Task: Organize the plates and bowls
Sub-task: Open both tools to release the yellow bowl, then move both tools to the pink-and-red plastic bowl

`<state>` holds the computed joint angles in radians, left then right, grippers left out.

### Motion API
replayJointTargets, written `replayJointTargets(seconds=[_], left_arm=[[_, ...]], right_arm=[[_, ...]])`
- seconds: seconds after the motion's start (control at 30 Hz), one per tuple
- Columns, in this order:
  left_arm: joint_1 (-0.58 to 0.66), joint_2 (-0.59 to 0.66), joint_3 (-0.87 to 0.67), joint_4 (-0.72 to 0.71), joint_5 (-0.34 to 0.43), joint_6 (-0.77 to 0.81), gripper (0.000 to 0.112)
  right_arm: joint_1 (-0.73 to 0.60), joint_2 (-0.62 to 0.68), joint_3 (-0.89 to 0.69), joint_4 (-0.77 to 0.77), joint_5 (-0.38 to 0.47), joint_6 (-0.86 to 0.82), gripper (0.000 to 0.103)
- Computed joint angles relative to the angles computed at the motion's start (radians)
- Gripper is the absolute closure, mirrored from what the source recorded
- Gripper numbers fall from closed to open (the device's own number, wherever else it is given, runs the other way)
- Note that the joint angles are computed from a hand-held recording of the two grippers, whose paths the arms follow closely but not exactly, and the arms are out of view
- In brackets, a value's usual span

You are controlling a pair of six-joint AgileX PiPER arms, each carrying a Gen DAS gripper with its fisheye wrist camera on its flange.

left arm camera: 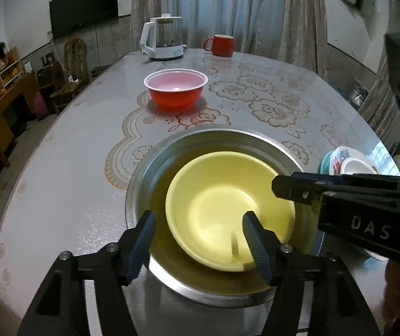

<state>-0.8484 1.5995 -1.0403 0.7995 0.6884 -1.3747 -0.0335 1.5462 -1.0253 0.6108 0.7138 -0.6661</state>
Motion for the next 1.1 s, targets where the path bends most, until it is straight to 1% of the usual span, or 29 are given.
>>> replayJointTargets(seconds=[0.07,0.13,0.2,0.23,0.27,0.33,0.4,0.5,0.57,0.67,0.77,0.83,0.93,1.0,1.07,1.1], left_arm=[[-0.001,-0.012,0.007,0.008,-0.003,-0.012,0.040],[-0.006,-0.020,0.005,0.019,0.019,-0.031,0.031],[-0.006,-0.039,0.018,0.042,0.018,-0.063,0.027],[-0.003,-0.054,0.029,0.055,0.014,-0.082,0.027],[0.000,-0.064,0.037,0.064,0.010,-0.098,0.026],[0.012,-0.097,0.067,0.098,-0.008,-0.151,0.022],[0.032,-0.126,0.098,0.139,-0.016,-0.212,0.021],[0.069,-0.154,0.121,0.152,-0.018,-0.255,0.021],[0.105,-0.162,0.127,0.134,-0.027,-0.251,0.021],[0.179,-0.152,0.118,0.067,-0.056,-0.177,0.020],[0.256,-0.127,0.096,0.000,-0.084,-0.092,0.020],[0.311,-0.113,0.079,-0.042,-0.116,-0.041,0.020],[0.378,-0.086,0.044,-0.122,-0.149,0.046,0.020],[0.423,-0.052,0.003,-0.189,-0.173,0.119,0.020],[0.463,-0.012,-0.051,-0.283,-0.190,0.226,0.020],[0.479,0.010,-0.082,-0.324,-0.186,0.275,0.020]], right_arm=[[0.001,0.000,0.000,0.005,0.001,-0.012,0.083],[-0.005,0.006,-0.007,0.021,0.011,-0.030,0.083],[-0.010,0.010,-0.014,0.031,0.022,-0.040,0.082],[-0.013,0.011,-0.018,0.038,0.028,-0.047,0.080],[-0.015,0.012,-0.022,0.043,0.033,-0.053,0.077],[-0.020,0.014,-0.034,0.048,0.045,-0.062,0.076],[-0.025,0.019,-0.052,0.052,0.058,-0.072,0.076],[-0.029,0.029,-0.089,0.044,0.066,-0.071,0.076],[-0.026,0.049,-0.130,0.027,0.074,-0.057,0.075],[-0.031,0.119,-0.241,-0.010,0.122,0.003,0.075],[-0.026,0.185,-0.354,-0.058,0.149,0.065,0.075],[-0.027,0.225,-0.421,-0.062,0.172,0.080,0.075],[-0.035,0.319,-0.563,-0.045,0.243,0.116,0.075],[-0.027,0.379,-0.652,-0.061,0.271,0.155,0.071],[-0.018,0.455,-0.763,-0.073,0.322,0.194,0.070],[-0.014,0.503,-0.836,-0.083,0.357,0.226,0.069]])
